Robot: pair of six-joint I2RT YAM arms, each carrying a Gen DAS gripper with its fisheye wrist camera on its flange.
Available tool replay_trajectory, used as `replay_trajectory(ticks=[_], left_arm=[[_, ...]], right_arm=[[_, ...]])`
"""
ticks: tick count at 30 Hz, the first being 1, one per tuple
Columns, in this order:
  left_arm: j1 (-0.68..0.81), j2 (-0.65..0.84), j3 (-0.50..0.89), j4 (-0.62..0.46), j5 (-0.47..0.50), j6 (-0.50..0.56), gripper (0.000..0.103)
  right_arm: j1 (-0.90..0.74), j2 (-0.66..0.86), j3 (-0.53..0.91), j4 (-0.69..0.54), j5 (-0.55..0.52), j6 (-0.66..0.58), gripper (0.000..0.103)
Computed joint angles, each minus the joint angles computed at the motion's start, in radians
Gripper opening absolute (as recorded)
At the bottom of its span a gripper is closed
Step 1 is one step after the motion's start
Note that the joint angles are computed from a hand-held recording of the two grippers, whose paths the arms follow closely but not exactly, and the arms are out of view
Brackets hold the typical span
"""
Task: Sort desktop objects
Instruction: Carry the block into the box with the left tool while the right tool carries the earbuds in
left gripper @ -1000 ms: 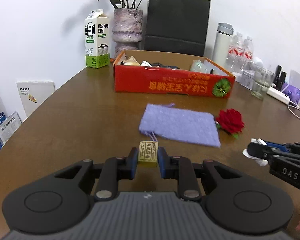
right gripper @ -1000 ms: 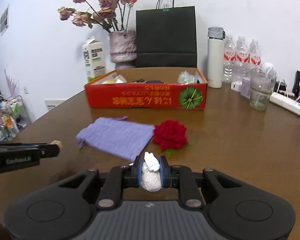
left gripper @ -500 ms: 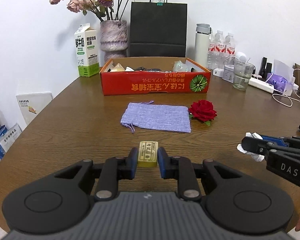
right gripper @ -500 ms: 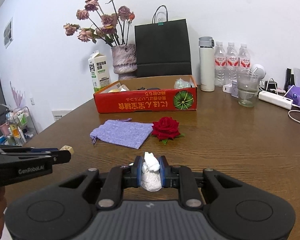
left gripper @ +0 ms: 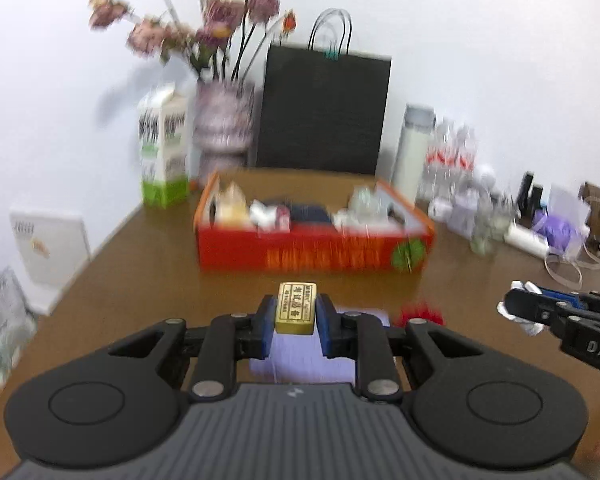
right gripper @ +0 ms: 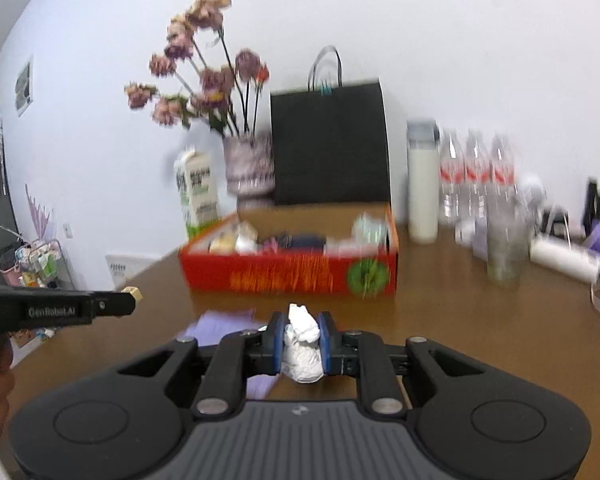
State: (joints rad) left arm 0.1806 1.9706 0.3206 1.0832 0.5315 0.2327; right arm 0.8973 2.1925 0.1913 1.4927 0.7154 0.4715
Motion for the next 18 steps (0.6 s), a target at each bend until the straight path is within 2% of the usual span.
replay_trajectory(ticks=[2, 4, 7, 9, 11, 12, 15, 18], left_arm=[[-0.048, -0.023, 0.099, -0.065, -0.038, -0.030, 0.022], [-0.084, -0.013, 0.218, -0.149, -0.064, -0.064, 0.022], [-0.134, 0.057, 0.447, -0.303, -0.100, -0.087, 0.022], [-0.173, 0.150, 0.646, -0.443, -0.149, -0.110, 0.022], [-0.206, 0.277, 0.888, -0.615, -0.187, -0.114, 0.022], [-0.209, 0.331, 1.013, -0.752, -0.182, -0.104, 0.022], [-0.233, 0.538, 1.390, -1.036, -0.199, -0.112, 0.022], [-0.257, 0.743, 1.767, -1.290, -0.257, -0.087, 0.022]], right_arm=[[-0.119, -0.089, 0.015, -0.021, -0.103, -0.099, 0.016], [-0.226, -0.166, 0.064, -0.096, -0.194, -0.162, 0.016], [-0.398, -0.226, 0.203, -0.266, -0.368, -0.193, 0.016], [-0.494, -0.212, 0.351, -0.421, -0.471, -0.186, 0.016], [-0.557, -0.147, 0.539, -0.586, -0.528, -0.191, 0.016], [-0.587, -0.107, 0.631, -0.668, -0.567, -0.183, 0.016], [-0.692, 0.064, 0.982, -0.989, -0.772, -0.098, 0.016], [-0.718, 0.236, 1.316, -1.281, -0.763, -0.119, 0.016]])
